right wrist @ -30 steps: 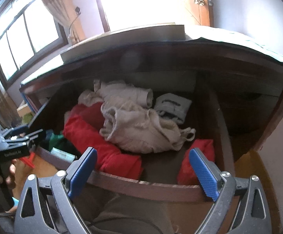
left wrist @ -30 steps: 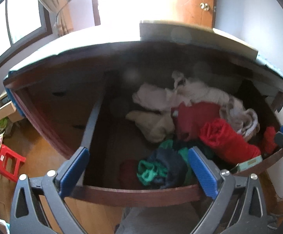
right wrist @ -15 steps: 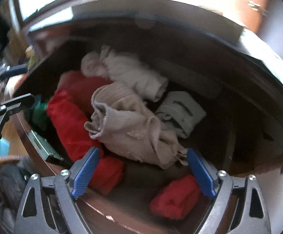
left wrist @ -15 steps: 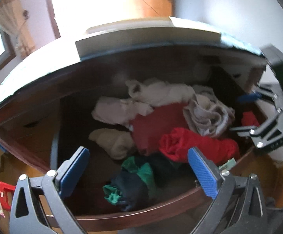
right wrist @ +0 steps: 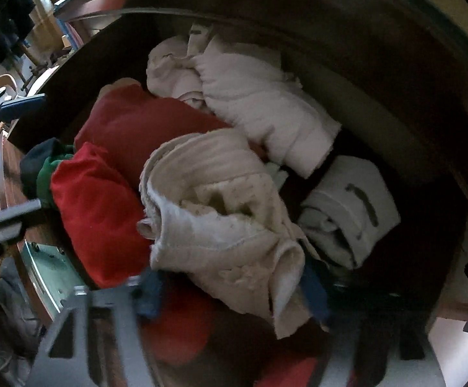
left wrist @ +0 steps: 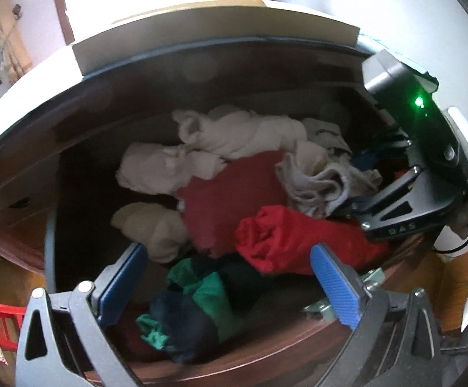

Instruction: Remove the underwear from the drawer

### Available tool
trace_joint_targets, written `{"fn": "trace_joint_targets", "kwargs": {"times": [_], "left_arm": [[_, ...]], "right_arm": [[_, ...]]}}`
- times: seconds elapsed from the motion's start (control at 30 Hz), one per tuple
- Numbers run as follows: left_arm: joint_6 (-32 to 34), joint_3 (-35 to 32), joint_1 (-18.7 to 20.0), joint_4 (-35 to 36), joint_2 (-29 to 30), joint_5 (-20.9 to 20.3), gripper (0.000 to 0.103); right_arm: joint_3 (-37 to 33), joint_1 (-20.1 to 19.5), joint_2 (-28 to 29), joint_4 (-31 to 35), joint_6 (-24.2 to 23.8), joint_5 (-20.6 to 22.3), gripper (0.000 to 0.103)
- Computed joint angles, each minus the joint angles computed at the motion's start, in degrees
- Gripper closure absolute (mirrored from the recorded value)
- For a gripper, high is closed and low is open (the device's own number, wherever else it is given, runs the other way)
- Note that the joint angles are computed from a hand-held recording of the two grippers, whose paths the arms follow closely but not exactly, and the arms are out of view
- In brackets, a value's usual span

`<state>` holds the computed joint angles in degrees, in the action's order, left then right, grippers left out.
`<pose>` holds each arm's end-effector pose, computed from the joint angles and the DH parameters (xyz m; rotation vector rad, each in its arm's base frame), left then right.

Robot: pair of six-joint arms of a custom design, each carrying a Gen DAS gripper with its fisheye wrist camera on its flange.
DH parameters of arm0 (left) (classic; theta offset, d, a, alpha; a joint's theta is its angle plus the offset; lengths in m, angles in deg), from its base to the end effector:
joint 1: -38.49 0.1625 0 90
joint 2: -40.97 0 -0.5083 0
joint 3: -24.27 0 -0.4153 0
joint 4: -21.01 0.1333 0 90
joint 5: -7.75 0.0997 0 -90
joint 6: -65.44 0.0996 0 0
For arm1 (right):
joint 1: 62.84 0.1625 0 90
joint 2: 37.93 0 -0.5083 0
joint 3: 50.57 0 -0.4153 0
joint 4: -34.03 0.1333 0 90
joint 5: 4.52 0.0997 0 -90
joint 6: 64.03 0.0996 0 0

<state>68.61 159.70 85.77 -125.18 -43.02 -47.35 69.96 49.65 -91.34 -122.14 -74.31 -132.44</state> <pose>-0.1439 -0.4363 0.2701 0.9713 2.3802 -0.3737 0.2819 -0.4925 0.1078 0.7066 -2.3782 0.0702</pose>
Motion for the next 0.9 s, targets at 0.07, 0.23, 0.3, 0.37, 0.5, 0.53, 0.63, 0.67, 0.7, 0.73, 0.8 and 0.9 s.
{"fn": "trace_joint_targets", "kwargs": {"times": [0.07, 0.23, 0.3, 0.37, 0.5, 0.53, 0.63, 0.67, 0.7, 0.73, 0.8, 0.9], "left_arm": [[0.0, -0.1, -0.5, 0.6, 0.7, 0.0, 0.0], [0.4, -0.6, -2.2, 2.3, 2.8, -0.4, 0.0], [0.9, -0.7, -3.0, 2.5, 4.1, 0.8, 0.0], [-0.2, -1.8, -2.8, 4.7, 5.6, 0.7, 0.0], [-4.7, -4.4, -1.4, 8.9, 7.3, -1.5, 0.001], [-6.3, -5.2, -0.8, 10.0, 7.7, -2.4, 0.001], [-8.2, -6.4, -0.1, 11.9, 8.1, -4.1, 0.007], [-8.2, -6.5, -0.2, 12.2, 8.1, -4.5, 0.011], [-8.4, -6.7, -0.2, 12.4, 8.0, -5.0, 0.017], [-8.3, -6.7, -0.1, 12.3, 7.9, -5.3, 0.021], [-8.1, -6.3, -0.1, 11.5, 7.2, -6.0, 0.034], [-8.0, -5.6, -0.6, 9.7, 6.3, -6.5, 0.046]], "right_arm": [[0.7, -0.2, -0.5, -1.1, 0.2, 1.1, 0.051], [5.2, -1.7, -4.7, -7.7, 3.6, 5.5, 0.068], [7.6, -1.8, -6.6, -11.8, 5.3, 6.1, 0.069], [9.5, -1.4, -8.2, -15.9, 5.9, 5.4, 0.069], [11.0, -1.0, -11.4, -18.8, 6.8, 6.0, 0.069], [11.7, -0.8, -12.1, -19.4, 6.8, 5.9, 0.069], [12.5, -0.3, -13.0, -19.7, 7.1, 5.7, 0.069], [12.7, -0.3, -13.3, -19.7, 7.3, 5.9, 0.069], [12.9, -0.3, -13.5, -19.7, 7.4, 6.0, 0.069], [12.6, -0.2, -13.3, -19.8, 7.6, 6.0, 0.069], [13.1, -0.3, -12.5, -22.2, 7.4, 6.1, 0.069], [13.7, 0.1, -11.8, -25.4, 7.4, 5.1, 0.069]]}}
